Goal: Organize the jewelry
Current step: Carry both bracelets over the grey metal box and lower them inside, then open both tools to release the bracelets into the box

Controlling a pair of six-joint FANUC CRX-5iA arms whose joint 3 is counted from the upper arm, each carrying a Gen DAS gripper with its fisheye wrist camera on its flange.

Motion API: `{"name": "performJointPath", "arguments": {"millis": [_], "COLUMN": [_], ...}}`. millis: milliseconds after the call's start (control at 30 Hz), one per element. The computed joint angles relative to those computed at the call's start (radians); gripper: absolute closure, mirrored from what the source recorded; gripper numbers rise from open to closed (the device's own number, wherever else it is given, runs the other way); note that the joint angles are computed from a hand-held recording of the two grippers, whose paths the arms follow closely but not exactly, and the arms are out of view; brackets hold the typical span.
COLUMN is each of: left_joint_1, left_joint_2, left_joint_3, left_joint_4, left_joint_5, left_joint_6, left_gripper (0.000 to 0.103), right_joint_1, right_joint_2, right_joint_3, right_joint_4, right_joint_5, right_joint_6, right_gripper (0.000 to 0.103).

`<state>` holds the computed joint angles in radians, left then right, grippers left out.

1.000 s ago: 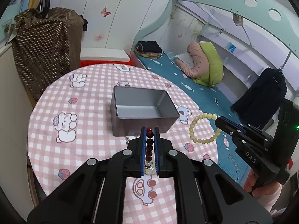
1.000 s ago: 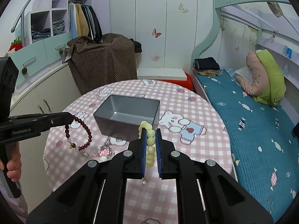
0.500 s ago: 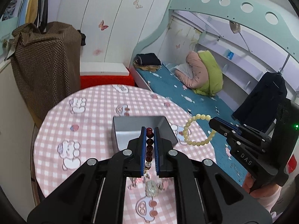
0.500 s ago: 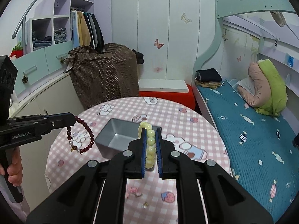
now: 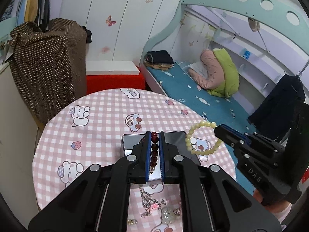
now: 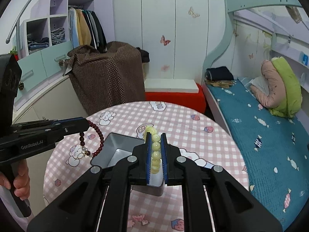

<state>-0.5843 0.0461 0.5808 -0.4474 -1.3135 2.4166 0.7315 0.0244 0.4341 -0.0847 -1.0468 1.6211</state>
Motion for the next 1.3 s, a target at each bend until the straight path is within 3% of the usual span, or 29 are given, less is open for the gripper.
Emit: {"name": "performJointPath", "arguments": {"millis": [267, 567, 633, 667, 700, 733, 767, 800, 833, 967, 1300], "left_joint_1": [0.079, 0.128, 0.122, 0.118, 0.114, 0.109, 0.102, 0.089, 0.066, 0.046, 0.006], "left_joint_2": [0.022, 0.051, 0.053, 0.055, 0.057, 0.059, 0.062, 0.068, 0.076, 0.076, 0.076], "left_joint_3": [-0.046, -0.073, -0.066, -0.060, -0.053, -0.047, -0.038, -0.022, 0.000, 0.014, 0.042], "left_joint_4": [0.111, 0.191, 0.173, 0.164, 0.157, 0.147, 0.133, 0.106, 0.058, 0.023, -0.023], "left_joint_5": [0.063, 0.070, 0.059, 0.051, 0.043, 0.033, 0.019, -0.004, -0.038, -0.080, -0.141], "left_joint_6": [-0.044, -0.079, -0.077, -0.078, -0.078, -0.076, -0.071, -0.064, -0.053, -0.043, -0.026], "left_gripper": [0.095, 0.094, 0.094, 0.094, 0.093, 0.083, 0.073, 0.054, 0.044, 0.040, 0.035], "right_joint_1": [-0.016, -0.033, -0.042, -0.045, -0.043, -0.035, -0.022, -0.013, -0.013, -0.016, -0.009], "right_joint_2": [0.076, 0.134, 0.132, 0.131, 0.127, 0.117, 0.104, 0.090, 0.086, 0.076, 0.036], "right_joint_3": [0.055, 0.115, 0.121, 0.123, 0.118, 0.102, 0.076, 0.051, 0.045, 0.031, -0.001], "right_joint_4": [-0.026, -0.076, -0.089, -0.091, -0.083, -0.051, -0.004, 0.033, 0.044, 0.078, 0.099], "right_joint_5": [-0.064, -0.145, -0.151, -0.149, -0.140, -0.120, -0.088, -0.056, -0.047, -0.034, -0.015], "right_joint_6": [0.014, 0.039, 0.039, 0.037, 0.031, 0.014, -0.013, -0.034, -0.040, -0.064, -0.067], "right_gripper": [0.094, 0.091, 0.088, 0.080, 0.065, 0.056, 0.036, 0.028, 0.027, 0.021, 0.020]}}
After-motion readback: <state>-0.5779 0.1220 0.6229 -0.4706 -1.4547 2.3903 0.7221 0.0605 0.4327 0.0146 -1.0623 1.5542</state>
